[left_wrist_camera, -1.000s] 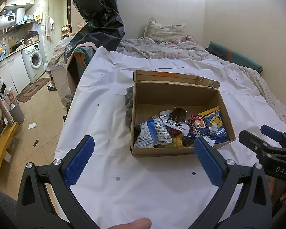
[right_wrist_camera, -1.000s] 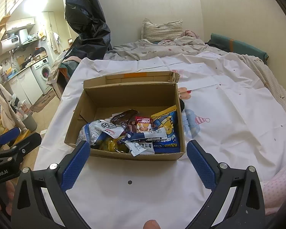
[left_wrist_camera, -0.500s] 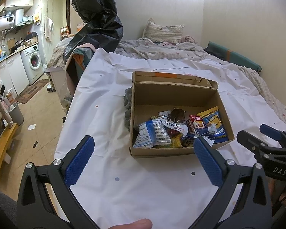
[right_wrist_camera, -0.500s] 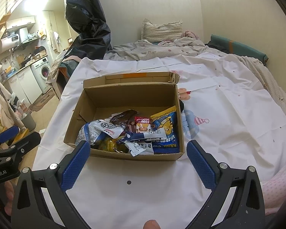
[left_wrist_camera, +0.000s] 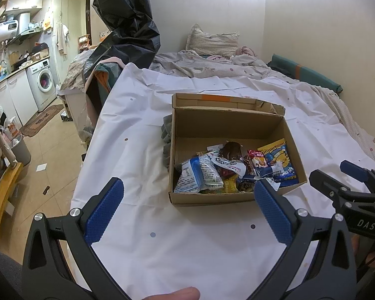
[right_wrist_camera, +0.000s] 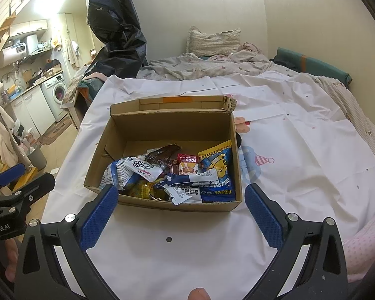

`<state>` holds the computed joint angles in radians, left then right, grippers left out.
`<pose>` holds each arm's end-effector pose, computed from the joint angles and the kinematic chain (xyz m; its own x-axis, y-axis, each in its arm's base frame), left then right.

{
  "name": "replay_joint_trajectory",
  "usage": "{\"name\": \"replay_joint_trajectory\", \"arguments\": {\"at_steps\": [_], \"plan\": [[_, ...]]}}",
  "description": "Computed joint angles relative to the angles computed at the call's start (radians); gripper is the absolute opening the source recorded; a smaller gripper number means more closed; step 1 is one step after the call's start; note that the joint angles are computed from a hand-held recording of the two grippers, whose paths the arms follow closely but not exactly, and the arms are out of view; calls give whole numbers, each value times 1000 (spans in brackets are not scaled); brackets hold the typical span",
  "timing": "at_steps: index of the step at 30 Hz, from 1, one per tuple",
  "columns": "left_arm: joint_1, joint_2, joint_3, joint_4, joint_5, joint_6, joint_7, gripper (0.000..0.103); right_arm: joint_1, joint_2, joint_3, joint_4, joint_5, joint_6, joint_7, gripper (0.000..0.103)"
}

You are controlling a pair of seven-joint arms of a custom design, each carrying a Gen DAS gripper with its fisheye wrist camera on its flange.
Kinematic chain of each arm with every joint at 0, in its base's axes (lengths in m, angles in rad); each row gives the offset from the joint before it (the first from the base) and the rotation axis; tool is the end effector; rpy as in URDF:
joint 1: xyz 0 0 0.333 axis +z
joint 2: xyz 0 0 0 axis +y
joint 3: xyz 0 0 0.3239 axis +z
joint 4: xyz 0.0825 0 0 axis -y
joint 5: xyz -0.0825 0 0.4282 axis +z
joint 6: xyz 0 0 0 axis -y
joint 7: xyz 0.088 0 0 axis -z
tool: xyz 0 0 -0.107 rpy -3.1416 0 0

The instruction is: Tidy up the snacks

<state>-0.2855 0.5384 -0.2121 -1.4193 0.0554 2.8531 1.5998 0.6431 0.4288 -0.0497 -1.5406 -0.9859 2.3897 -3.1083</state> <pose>0.7217 -0.3490 0.4927 -0.4849 -0.8739 0.0338 -0.5511 0.2754 -0.7877 0.6325 0.4247 0.4454 -0.3244 -0.9382 -0.1202 -0.5585 0.2926 -0.7762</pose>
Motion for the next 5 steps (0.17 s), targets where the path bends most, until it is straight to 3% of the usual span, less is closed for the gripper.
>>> {"name": "replay_joint_trajectory", "arguments": {"at_steps": [5], "plan": [[18, 1, -23, -7, -22, 3, 26, 103, -1, -2, -1, -4, -3, 3, 0, 103]]}}
